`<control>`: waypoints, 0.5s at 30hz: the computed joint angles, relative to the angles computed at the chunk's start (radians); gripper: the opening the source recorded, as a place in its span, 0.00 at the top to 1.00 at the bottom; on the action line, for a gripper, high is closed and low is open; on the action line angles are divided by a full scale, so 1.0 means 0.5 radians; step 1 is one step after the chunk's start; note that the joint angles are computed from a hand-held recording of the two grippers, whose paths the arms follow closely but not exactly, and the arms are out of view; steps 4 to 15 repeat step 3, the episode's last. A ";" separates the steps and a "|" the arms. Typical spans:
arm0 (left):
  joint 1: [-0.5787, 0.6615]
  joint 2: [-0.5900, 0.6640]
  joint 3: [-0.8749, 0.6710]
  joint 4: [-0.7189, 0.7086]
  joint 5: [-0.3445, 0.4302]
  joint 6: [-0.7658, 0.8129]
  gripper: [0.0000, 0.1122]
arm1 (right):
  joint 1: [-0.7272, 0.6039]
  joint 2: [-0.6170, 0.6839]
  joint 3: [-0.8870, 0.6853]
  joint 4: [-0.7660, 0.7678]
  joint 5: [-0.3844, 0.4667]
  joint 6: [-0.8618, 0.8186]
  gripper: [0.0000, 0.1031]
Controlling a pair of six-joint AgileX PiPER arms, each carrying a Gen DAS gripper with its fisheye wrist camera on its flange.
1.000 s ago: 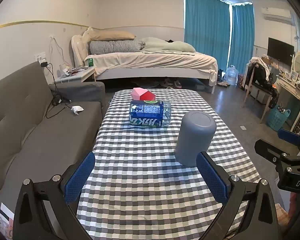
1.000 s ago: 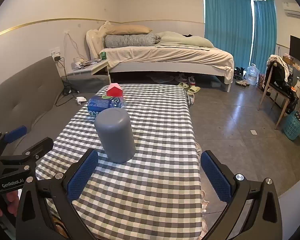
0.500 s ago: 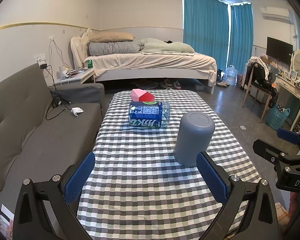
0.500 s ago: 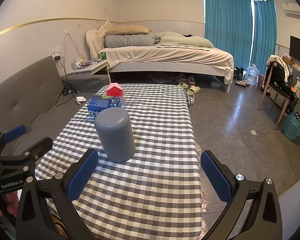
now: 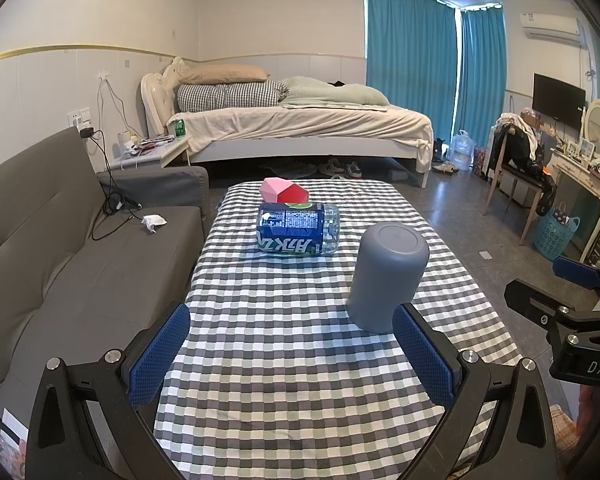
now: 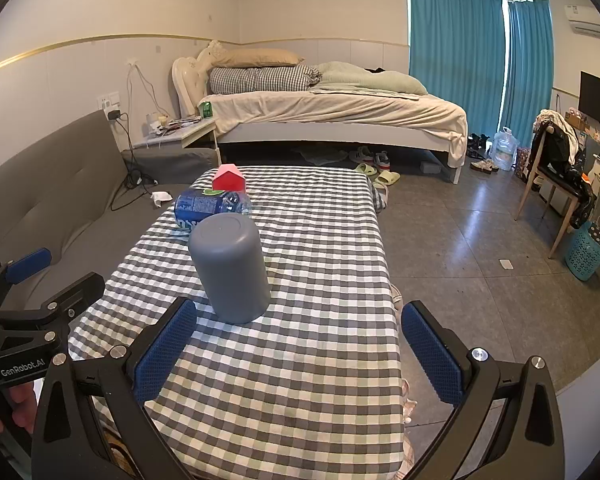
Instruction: Flip cup upside down
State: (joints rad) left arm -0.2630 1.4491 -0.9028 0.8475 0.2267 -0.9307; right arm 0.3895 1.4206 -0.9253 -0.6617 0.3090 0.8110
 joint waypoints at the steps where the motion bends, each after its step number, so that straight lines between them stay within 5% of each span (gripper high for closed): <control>1: -0.007 -0.008 0.010 0.056 0.002 -0.058 0.08 | 0.004 0.003 -0.003 -0.011 0.002 0.013 0.00; 15: -0.011 -0.016 0.011 0.056 0.001 -0.053 0.08 | 0.002 0.001 -0.001 -0.004 0.000 0.006 0.00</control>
